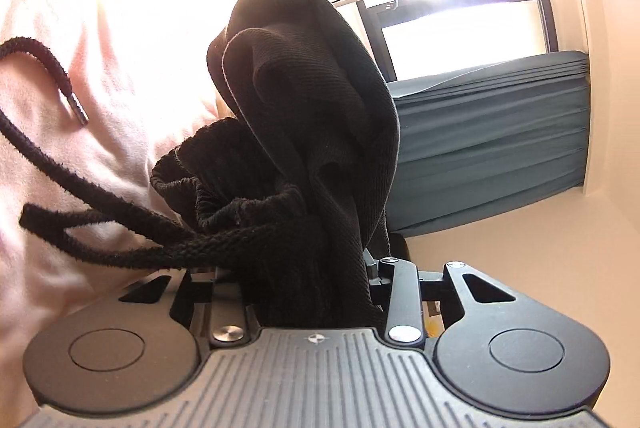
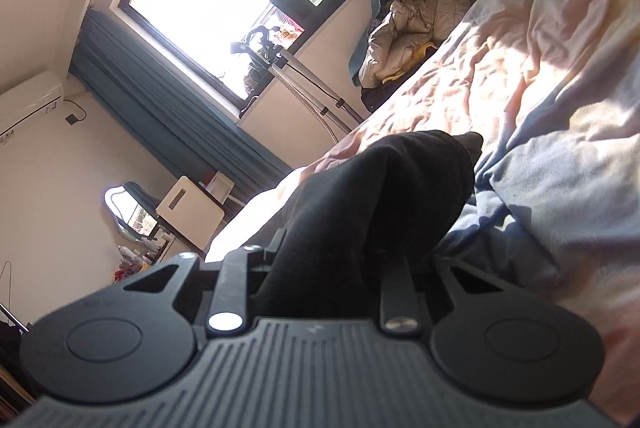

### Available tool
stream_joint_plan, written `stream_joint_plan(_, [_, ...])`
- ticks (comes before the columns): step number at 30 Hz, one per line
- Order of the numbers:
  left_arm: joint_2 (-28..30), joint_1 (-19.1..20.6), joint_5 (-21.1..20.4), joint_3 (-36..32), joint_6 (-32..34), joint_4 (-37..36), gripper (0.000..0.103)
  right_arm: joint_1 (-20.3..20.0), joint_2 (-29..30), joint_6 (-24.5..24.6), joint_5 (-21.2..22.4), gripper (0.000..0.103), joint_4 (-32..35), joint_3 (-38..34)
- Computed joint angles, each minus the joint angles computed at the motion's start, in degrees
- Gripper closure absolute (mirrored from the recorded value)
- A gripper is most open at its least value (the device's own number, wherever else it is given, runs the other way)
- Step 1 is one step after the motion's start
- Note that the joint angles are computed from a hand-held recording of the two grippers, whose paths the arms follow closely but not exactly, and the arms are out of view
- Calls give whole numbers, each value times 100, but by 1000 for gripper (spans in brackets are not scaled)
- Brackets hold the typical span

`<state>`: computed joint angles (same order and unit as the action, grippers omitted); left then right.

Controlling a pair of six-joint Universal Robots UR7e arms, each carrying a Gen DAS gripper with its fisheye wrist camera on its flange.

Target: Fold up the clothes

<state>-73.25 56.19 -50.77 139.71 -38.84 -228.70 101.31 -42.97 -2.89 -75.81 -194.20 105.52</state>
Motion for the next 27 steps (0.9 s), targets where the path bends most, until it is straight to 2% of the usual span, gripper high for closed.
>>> stream_joint_plan(3, [-121,-364,93,-71,-110,249,63,54,-400,82,24,77,-72,194])
stream_joint_plan(6, [122,-661,-20,-407,-68,398,63,9,-936,151,-38,77,21,364])
stream_joint_plan(10, [781,-741,-563,-1282,49,905,63,-142,-1634,113,-176,77,281,429])
stream_joint_plan(12, [1189,-641,-961,-1809,245,1126,63,-269,-1960,0,-280,77,420,368])
stream_joint_plan(17, [2753,-368,-2091,-3614,689,1446,63,-777,-2558,-153,-406,77,773,-67])
stream_joint_plan(20, [3693,-140,-2751,-5022,832,2265,63,-1025,-2697,-283,-689,76,797,-397])
stream_joint_plan(23, [4624,67,-3316,-6418,909,3072,63,-1411,-2704,-318,-756,76,786,-727])
stream_joint_plan(27, [5462,333,-3718,-7622,1076,3923,63,-1919,-2520,-347,-834,76,759,-1023])
